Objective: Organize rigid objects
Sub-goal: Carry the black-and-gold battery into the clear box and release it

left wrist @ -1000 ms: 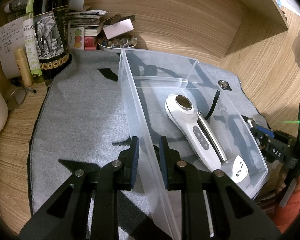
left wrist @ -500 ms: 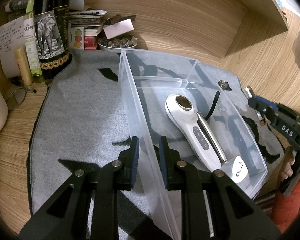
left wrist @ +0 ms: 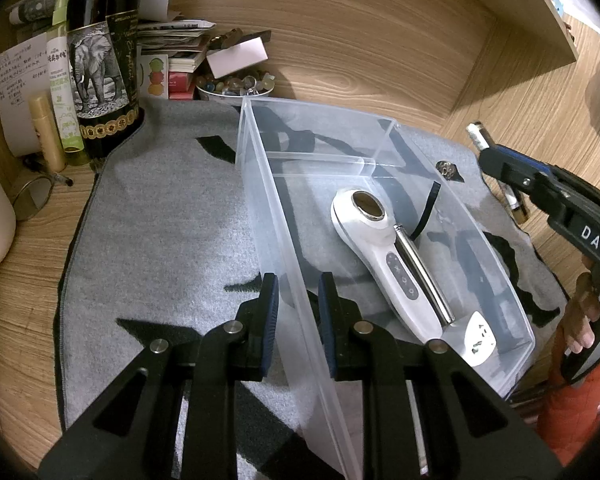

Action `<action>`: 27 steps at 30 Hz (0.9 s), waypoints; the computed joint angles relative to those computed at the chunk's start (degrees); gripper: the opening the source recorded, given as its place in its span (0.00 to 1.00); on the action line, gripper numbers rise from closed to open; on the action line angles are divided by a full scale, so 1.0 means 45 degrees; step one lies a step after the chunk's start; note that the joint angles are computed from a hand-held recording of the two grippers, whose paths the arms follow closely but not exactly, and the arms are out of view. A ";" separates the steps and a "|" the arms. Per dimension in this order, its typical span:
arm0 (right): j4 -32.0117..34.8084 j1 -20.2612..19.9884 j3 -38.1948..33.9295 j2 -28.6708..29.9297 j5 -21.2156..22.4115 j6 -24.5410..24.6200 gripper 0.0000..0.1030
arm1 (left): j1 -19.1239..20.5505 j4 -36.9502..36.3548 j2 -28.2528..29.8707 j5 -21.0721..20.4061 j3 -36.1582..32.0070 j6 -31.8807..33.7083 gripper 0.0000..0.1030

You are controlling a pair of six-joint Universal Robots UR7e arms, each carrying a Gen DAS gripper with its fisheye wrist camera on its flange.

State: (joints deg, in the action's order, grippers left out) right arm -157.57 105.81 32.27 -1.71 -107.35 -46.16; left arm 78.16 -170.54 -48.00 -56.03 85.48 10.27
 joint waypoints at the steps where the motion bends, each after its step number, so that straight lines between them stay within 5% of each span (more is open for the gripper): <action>1: 0.0172 0.0049 -0.0122 0.0094 0.0026 -0.0189 0.21 | -0.0001 -0.0001 0.0002 0.0001 -0.0003 -0.0001 0.19; 15: 0.2064 0.0345 -0.1079 0.0958 -0.0321 -0.1544 0.21 | 0.0008 -0.0011 0.0001 -0.0002 0.0001 0.0011 0.19; 27: 0.4304 0.0401 -0.2543 0.1671 -0.0858 -0.1071 0.21 | 0.0007 -0.0017 0.0004 0.0000 0.0003 -0.0001 0.19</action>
